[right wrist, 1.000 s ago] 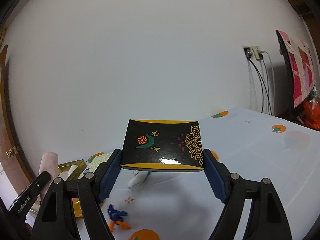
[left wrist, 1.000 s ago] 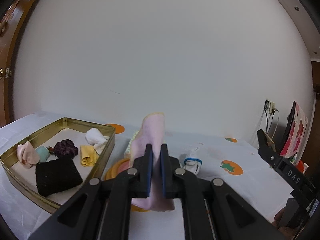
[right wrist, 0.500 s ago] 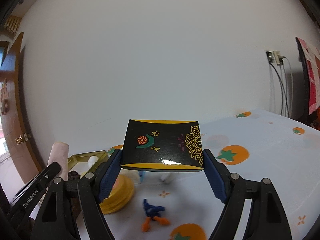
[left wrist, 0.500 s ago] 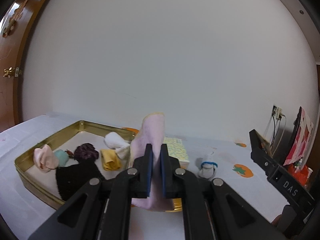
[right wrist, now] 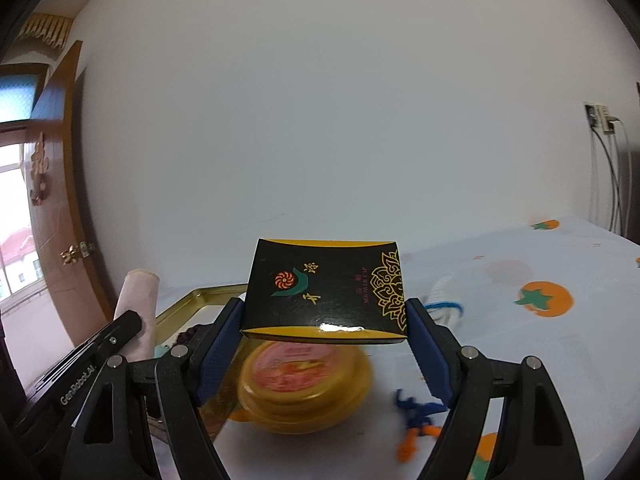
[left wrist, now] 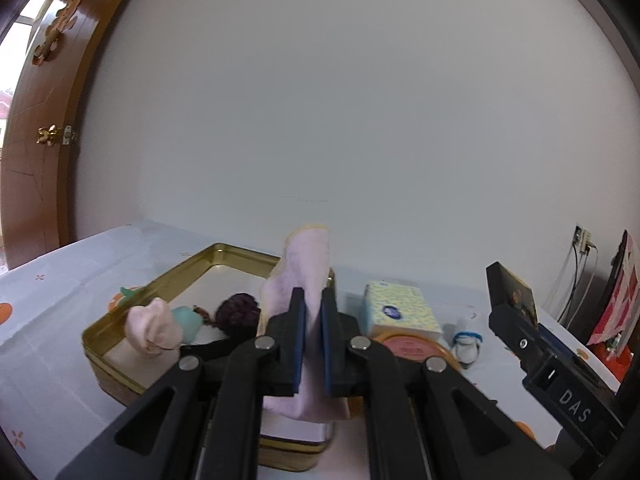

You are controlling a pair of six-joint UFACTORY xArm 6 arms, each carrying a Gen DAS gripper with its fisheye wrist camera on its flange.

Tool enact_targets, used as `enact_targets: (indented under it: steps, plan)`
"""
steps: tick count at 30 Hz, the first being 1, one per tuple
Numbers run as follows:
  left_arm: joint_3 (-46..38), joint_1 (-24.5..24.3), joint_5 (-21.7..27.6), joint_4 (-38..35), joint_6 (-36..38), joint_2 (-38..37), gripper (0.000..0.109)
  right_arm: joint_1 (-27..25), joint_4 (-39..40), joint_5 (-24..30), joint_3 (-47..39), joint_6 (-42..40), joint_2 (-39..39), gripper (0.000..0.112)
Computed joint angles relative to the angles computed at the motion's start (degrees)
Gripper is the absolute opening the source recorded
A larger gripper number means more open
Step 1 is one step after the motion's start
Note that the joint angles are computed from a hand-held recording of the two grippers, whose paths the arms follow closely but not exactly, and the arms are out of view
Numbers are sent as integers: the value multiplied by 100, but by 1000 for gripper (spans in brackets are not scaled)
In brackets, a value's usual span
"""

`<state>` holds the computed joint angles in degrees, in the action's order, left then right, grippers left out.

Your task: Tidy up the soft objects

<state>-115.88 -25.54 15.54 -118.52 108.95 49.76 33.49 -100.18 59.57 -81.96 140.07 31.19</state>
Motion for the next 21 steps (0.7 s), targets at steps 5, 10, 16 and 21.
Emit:
enact_targets:
  steps: [5,10,16,21]
  plan:
    - [-203,91,-22,226,-259,129,5,-63,-18,-327,-478,-267,318,81]
    - [-563,159,-109,611,-569,307,5,-173,-64,-678,-863,-500,474,81]
    - [-1280,187,-374,1517,-1266,714,5,-204,-75,-868,-1576,-941,812,81]
    - [-1977,191,-530,2773,-2428,1197,5,-267,6,-1055,-2360,-1388,1272,81]
